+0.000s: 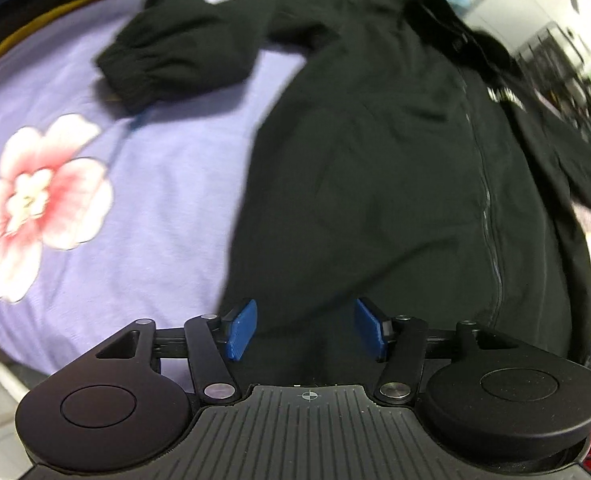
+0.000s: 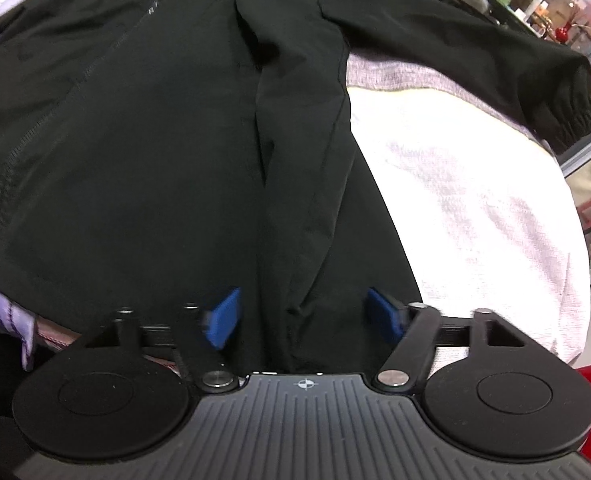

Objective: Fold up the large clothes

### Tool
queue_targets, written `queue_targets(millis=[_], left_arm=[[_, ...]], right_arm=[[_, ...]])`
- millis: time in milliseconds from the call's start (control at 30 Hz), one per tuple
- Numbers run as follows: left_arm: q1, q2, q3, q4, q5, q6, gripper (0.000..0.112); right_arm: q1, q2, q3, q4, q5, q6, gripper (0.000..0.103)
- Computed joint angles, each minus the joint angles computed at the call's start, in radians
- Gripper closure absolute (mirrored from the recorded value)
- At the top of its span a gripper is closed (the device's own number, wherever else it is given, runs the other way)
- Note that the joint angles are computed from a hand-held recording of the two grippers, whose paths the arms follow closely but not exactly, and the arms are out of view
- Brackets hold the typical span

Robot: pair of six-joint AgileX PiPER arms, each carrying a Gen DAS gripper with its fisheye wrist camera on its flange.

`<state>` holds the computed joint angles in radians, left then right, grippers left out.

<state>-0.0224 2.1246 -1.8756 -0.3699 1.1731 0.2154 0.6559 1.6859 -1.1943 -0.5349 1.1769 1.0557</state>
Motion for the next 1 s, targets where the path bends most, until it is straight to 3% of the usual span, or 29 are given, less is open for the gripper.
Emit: queue_targets(millis=[33, 67, 100, 200, 300, 433, 500, 533, 600, 667, 733, 833, 1000], left_arm=[[-0.010, 0.012, -0.018, 0.006, 0.014, 0.003, 0.009], [-0.022, 0.018, -0.024, 0.012, 0.018, 0.006, 0.009], [-0.032, 0.018, -0.022, 0.015, 0.018, 0.011, 0.009], [-0.041, 0.021, -0.022, 0.012, 0.021, 0.035, 0.009], [-0.036, 0.022, -0.028, 0.022, 0.017, 0.038, 0.009], [-0.021, 0.040, -0.053, 0.036, 0.014, 0.011, 0.009], [-0.019, 0.059, -0.081, 0.043, 0.026, -0.003, 0.009], [-0.018, 0.065, -0.090, 0.043, 0.032, -0.005, 0.009], [-0.016, 0.064, -0.095, 0.040, 0.029, 0.004, 0.009], [-0.015, 0.054, -0.078, 0.046, 0.018, 0.014, 0.009], [-0.019, 0.045, -0.057, 0.063, 0.011, 0.014, 0.009], [-0.014, 0.042, -0.027, 0.054, 0.022, 0.020, 0.009], [-0.031, 0.025, 0.042, 0.102, -0.004, -0.012, 0.009]], right_arm=[[0.001, -0.015, 0.017, 0.002, -0.006, -0.005, 0.057], [-0.005, -0.021, 0.018, 0.003, -0.016, -0.012, 0.083], [-0.012, -0.036, 0.021, 0.003, -0.028, -0.012, 0.094], [-0.081, -0.139, 0.044, 0.050, -0.097, 0.063, 0.096], [-0.254, -0.356, 0.166, 0.164, -0.294, 0.181, 0.097], [-0.530, -0.519, 0.257, 0.296, -0.374, 0.141, 0.097], [-0.595, -0.494, 0.245, 0.281, -0.349, 0.069, 0.097], [-0.618, -0.459, 0.225, 0.298, -0.327, 0.017, 0.095], [-0.642, -0.381, 0.170, 0.345, -0.263, 0.014, 0.080], [-0.623, -0.355, 0.166, 0.343, -0.249, 0.079, 0.051], [-0.555, -0.335, 0.165, 0.260, -0.238, 0.153, 0.050], [-0.468, -0.303, 0.152, 0.154, -0.148, 0.168, 0.035], [-0.389, -0.257, 0.130, 0.099, -0.072, 0.117, 0.036]])
